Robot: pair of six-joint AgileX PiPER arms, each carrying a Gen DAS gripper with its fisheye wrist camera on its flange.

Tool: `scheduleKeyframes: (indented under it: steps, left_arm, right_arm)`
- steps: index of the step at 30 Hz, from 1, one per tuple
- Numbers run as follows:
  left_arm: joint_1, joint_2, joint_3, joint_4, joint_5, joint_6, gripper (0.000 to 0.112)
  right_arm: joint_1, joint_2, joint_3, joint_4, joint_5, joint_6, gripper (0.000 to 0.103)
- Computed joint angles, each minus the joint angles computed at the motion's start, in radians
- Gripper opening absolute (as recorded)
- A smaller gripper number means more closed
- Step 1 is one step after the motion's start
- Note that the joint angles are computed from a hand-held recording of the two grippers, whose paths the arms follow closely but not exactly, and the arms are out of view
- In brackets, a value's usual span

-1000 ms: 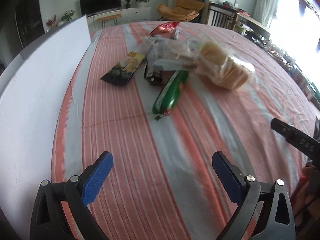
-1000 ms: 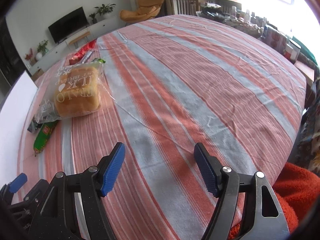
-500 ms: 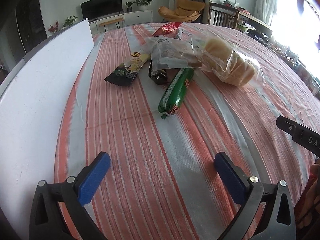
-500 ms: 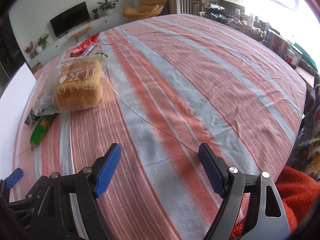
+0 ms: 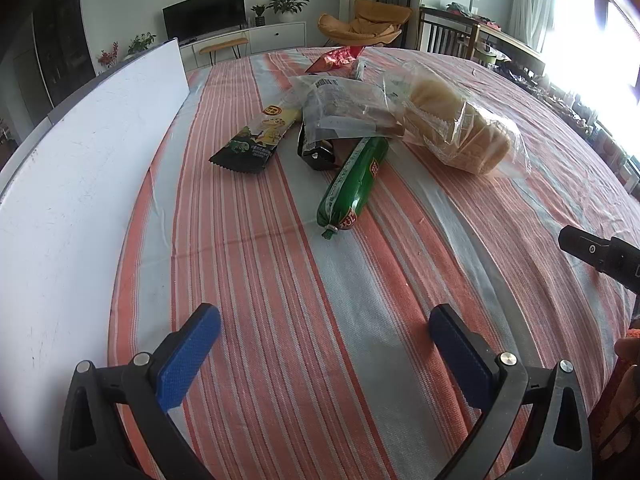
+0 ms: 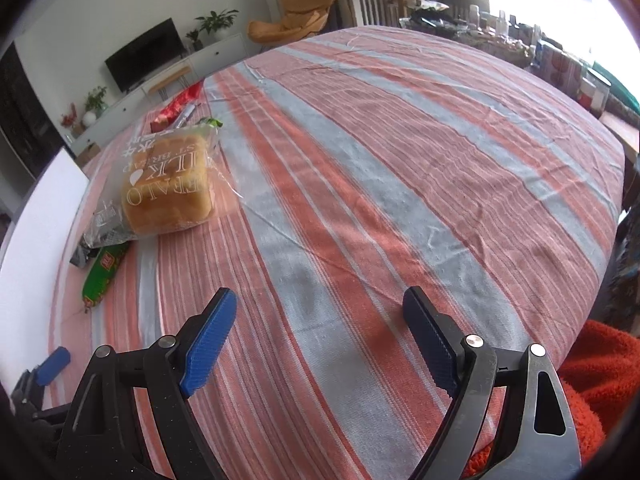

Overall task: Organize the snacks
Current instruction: 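Lower the left tool onto the green sausage-shaped snack and grasp it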

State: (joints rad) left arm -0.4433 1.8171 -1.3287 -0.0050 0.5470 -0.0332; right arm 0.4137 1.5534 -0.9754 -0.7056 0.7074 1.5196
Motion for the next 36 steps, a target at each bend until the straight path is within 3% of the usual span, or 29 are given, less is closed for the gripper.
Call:
scheduleKeyframes:
  steps: [4, 9, 12, 15, 19, 22, 30, 33, 34, 36]
  left_arm:
    - [0.003, 0.007, -0.017, -0.012, 0.019, 0.017, 0.103]
    - [0.047, 0.104, -0.225, -0.170, 0.203, 0.173, 0.102]
    - [0.045, 0.181, -0.395, -0.149, 0.277, 0.148, 0.100]
    - [0.003, 0.281, -0.569, -0.025, 0.338, 0.102, 0.077]
    - [-0.008, 0.364, -0.695, -0.031, 0.392, 0.134, 0.029]
    - [-0.004, 0.313, -0.608, -0.065, 0.353, 0.148, 0.023]
    - [0.035, 0.003, -0.133, -0.140, 0.230, 0.247, 0.025]
    - [0.037, -0.022, -0.094, -0.139, 0.205, 0.261, 0.058]
    - [0.031, -0.024, -0.085, -0.116, 0.177, 0.243, 0.064]
    - [0.023, -0.002, -0.102, -0.086, 0.164, 0.210, 0.064]
  right_arm:
    - [0.013, 0.023, -0.030, 0.005, 0.040, -0.022, 0.088]
    - [0.014, 0.021, -0.027, 0.001, 0.036, -0.014, 0.088]
    - [0.014, 0.022, -0.027, 0.000, 0.035, -0.012, 0.088]
    - [0.013, 0.019, -0.025, 0.000, 0.033, -0.011, 0.088]
    - [0.005, 0.004, -0.005, -0.003, 0.007, 0.000, 0.088]
    - [-0.003, -0.008, 0.009, -0.005, -0.013, 0.008, 0.088]
    - [-0.001, -0.009, 0.010, -0.008, -0.014, 0.015, 0.088]
    - [0.008, 0.002, -0.002, -0.010, 0.007, 0.011, 0.089]
    - [0.010, 0.006, -0.007, -0.008, 0.014, 0.007, 0.089]
    - [0.010, 0.006, -0.009, -0.006, 0.016, 0.002, 0.089]
